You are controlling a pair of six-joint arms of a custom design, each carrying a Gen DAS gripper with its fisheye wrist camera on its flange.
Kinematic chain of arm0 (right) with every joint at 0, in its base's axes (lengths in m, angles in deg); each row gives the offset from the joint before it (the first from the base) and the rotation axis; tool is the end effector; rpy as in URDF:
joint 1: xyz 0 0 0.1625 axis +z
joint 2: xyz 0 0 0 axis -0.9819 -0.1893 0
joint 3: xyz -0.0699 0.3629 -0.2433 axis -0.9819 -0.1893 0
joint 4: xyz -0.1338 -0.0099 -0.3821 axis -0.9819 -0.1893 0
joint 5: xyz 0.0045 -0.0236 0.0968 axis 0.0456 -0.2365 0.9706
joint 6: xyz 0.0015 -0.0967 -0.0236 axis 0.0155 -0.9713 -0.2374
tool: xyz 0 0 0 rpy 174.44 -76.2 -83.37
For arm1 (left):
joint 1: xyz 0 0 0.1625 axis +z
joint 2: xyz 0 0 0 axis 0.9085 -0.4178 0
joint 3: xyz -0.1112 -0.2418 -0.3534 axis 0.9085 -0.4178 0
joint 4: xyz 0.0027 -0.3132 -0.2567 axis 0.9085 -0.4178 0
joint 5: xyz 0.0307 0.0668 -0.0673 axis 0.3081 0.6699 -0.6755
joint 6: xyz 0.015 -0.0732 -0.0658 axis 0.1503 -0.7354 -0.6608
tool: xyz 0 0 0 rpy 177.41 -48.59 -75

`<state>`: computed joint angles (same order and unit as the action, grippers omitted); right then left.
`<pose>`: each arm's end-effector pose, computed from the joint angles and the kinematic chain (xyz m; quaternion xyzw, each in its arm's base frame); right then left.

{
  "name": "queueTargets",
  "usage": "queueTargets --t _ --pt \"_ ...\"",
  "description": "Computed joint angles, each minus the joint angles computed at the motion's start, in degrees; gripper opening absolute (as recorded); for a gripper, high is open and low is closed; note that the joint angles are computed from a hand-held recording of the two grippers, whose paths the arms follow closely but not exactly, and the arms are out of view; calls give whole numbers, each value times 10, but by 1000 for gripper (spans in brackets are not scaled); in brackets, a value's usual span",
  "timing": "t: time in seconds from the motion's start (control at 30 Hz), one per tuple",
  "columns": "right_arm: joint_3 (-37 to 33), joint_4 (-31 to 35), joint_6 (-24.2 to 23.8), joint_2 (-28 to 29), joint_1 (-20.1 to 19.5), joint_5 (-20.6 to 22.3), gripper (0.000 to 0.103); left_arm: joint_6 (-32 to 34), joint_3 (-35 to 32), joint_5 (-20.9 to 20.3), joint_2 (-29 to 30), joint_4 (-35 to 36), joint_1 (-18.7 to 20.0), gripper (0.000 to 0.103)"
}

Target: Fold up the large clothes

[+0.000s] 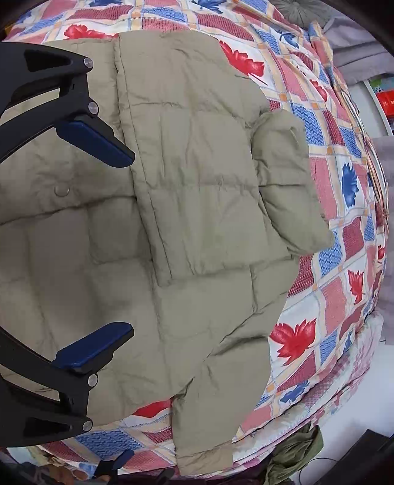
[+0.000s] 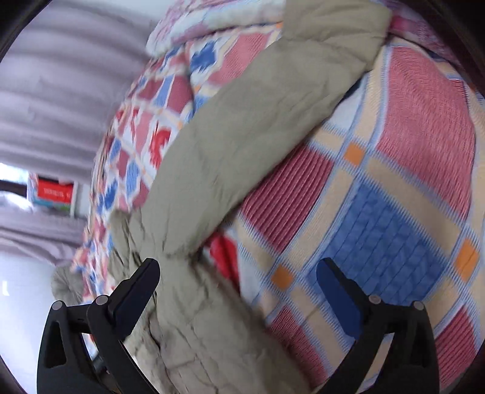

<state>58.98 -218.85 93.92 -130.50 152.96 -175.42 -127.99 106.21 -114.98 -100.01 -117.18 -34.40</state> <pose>-0.0058 -0.4674 0.4696 -0.1876 -0.9361 0.2890 0.0712 -0.4232 -0.4812 0.0861 0.0196 0.9214 -0.1865 0.3405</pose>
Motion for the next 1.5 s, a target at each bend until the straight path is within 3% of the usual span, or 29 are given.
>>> queueTargets --t 0.17,0.3,0.5,0.77,0.83,0.87,0.9,0.93,0.97,1.13,1.27,1.5 --pt "-58 36 26 20 -54 50 103 6 -37 -22 36 5 -3 102" --pt "-81 14 65 41 -95 111 103 5 -60 -16 56 25 -5 102" --pt "-130 -23 70 92 -103 114 103 1 -76 -19 72 34 0 102" --pt "-181 -54 126 147 -112 171 102 -6 -88 -13 82 46 6 102" --pt "-191 -50 150 157 -111 178 96 -11 -88 -10 80 47 9 102" --pt "-199 -39 166 163 -112 187 74 -17 -88 -5 79 53 9 102" --pt "-210 -11 176 166 -114 193 35 -25 -90 2 77 63 8 102" --pt "-218 6 188 172 -116 200 19 -32 -91 9 75 74 8 102" --pt "-215 0 197 173 -119 218 9 -35 -89 14 72 79 9 102" --pt "-220 -10 149 173 -91 238 6 -39 -67 34 42 92 12 102" --pt "-237 -3 99 184 -40 248 6 -56 -33 50 3 98 13 102" --pt "-256 12 2 236 99 172 6 -111 49 69 -91 114 16 102"
